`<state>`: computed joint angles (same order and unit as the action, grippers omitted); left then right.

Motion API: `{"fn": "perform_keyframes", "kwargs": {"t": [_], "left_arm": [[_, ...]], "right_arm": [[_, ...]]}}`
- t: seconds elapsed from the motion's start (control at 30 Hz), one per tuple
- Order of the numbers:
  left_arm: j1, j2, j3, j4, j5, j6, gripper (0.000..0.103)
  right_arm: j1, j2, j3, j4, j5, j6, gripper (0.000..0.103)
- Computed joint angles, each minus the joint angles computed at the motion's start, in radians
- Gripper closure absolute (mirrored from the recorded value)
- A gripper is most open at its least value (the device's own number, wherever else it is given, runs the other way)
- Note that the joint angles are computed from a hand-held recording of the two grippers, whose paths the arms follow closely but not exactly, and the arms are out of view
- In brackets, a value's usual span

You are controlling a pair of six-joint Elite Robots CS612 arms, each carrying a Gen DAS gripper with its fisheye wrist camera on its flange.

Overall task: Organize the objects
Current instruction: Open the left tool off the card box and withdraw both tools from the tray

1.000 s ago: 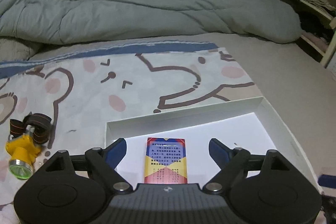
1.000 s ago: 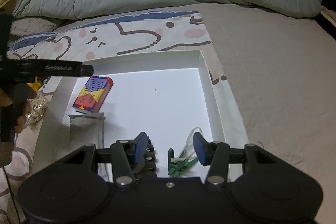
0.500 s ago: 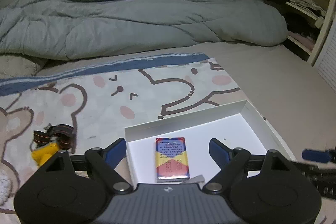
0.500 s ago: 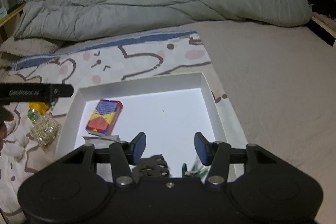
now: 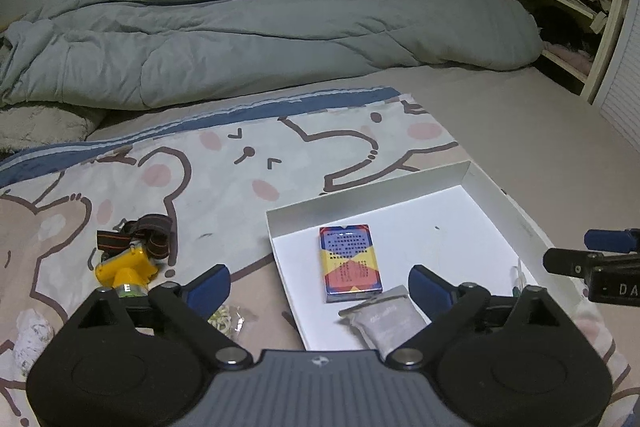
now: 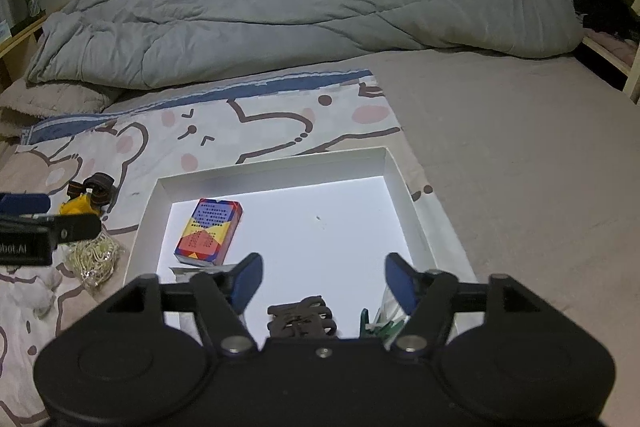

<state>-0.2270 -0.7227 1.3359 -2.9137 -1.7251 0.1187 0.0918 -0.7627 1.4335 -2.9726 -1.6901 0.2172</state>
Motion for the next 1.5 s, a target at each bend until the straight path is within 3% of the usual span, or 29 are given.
{"fn": "perform_keyframes", "kwargs": {"t": [0.43,0.57,0.7,1.23,1.5], "left_arm": [[-0.001,0.005,0.008,0.004,0.036,0.0,0.0],[0.0,0.008,0.009,0.001,0.03,-0.007,0.0],[0.001,0.01,0.007,0.003,0.029,-0.007,0.0],[0.007,0.013,0.004,-0.002,0.027,-0.009,0.0],[0.031,0.019,-0.014,-0.007,0.051,-0.037,0.0]], "right_arm": [[0.015,0.004,0.005,-0.024,-0.085,0.033,0.018],[0.015,0.006,0.008,-0.027,-0.085,0.017,0.005],[0.02,0.01,0.006,-0.026,-0.112,0.013,0.0],[0.029,0.025,-0.032,0.017,-0.117,0.037,0.0],[0.044,0.048,-0.078,0.035,-0.113,0.025,0.0]]}}
